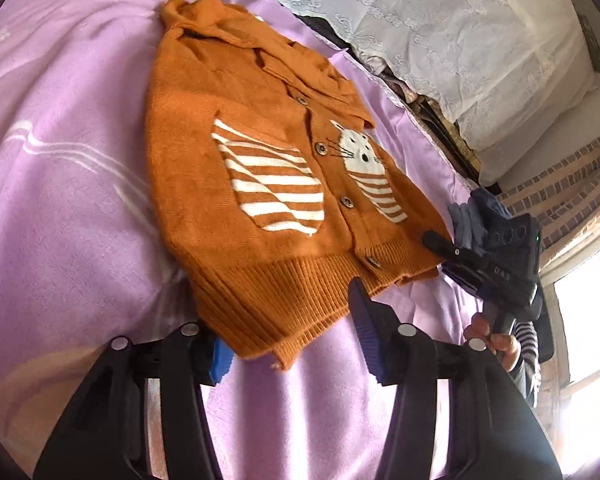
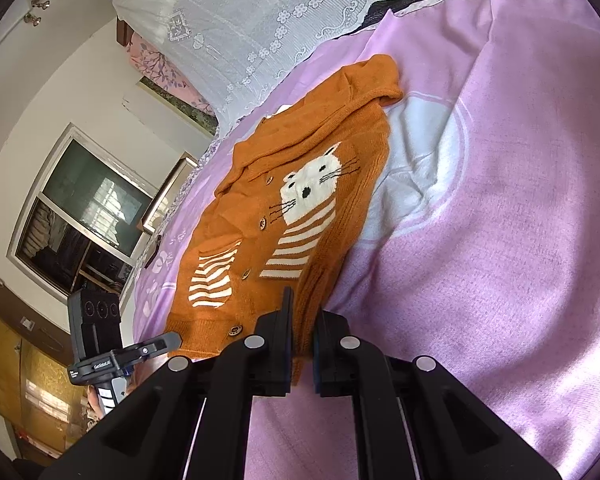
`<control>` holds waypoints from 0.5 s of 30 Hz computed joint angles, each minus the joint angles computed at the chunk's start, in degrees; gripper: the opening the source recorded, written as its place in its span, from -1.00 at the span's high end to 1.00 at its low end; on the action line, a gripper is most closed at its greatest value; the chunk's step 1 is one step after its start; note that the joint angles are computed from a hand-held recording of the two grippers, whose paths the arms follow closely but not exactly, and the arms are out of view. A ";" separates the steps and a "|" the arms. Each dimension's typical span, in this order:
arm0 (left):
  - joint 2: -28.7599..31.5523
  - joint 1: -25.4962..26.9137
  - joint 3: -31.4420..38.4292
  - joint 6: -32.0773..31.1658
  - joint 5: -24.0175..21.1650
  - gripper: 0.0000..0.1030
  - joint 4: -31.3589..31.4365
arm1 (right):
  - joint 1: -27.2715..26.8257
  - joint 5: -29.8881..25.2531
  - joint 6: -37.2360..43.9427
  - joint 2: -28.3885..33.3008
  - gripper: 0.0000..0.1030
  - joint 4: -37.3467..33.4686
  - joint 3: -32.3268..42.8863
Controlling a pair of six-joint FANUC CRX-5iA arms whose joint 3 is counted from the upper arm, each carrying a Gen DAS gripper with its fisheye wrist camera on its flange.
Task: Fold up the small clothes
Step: 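Lift the held hem with both grippers and fold it over toward the collar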
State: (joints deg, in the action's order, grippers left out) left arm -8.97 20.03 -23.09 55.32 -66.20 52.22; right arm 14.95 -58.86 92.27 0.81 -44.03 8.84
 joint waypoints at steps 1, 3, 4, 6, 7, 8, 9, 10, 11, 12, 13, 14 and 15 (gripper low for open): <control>0.22 0.54 -0.44 -0.34 -0.51 0.17 1.10 | -0.07 -0.13 0.06 0.08 0.85 -0.15 0.08; 0.22 1.20 -0.75 -1.20 -0.96 0.29 1.76 | -0.30 -0.48 0.12 0.34 0.84 -0.59 0.22; 0.20 1.19 -0.67 -1.04 -0.79 0.31 1.45 | -0.41 -0.69 0.06 0.48 0.83 -0.77 0.24; 0.08 0.59 -0.35 -1.39 0.61 0.50 0.38 | -0.30 -1.09 -0.53 0.94 0.83 -0.46 0.40; 0.05 0.16 -0.16 -1.54 1.61 0.56 -0.41 | -0.14 -1.08 -0.91 0.98 0.83 -0.14 0.30; 0.27 0.01 -0.02 -1.48 1.96 0.67 -0.78 | 0.05 -0.95 -1.24 1.02 0.84 0.26 0.22; 0.54 0.21 -0.32 -1.89 1.69 0.75 0.06 | 0.28 -0.55 -1.41 0.87 0.84 0.72 -0.05; 0.63 0.42 -0.73 -2.69 1.41 0.79 1.15 | 0.66 0.23 -1.56 0.51 0.85 1.33 -0.45; 0.44 0.53 -0.90 -3.31 1.46 0.83 1.59 | 1.14 1.38 -1.38 -0.08 0.86 1.92 -0.98; 0.12 0.65 -0.91 -4.01 1.62 0.85 1.79 | 1.68 2.46 -0.99 -0.70 0.87 2.52 -1.40; -0.20 0.77 -0.81 -4.68 1.81 0.85 1.91 | 2.21 3.45 -0.62 -1.27 0.87 3.12 -1.69; -0.48 0.77 -0.50 -5.01 2.20 0.86 1.88 | 2.57 4.21 -0.24 -1.71 0.88 3.36 -1.78; -0.58 0.78 0.05 -5.30 2.48 0.86 1.83 | 2.80 4.70 -0.14 -1.98 0.88 3.47 -1.71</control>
State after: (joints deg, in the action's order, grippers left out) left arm -9.56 20.81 -23.04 50.02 -63.73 54.05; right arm 17.75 -54.15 92.13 -1.17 -40.56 7.13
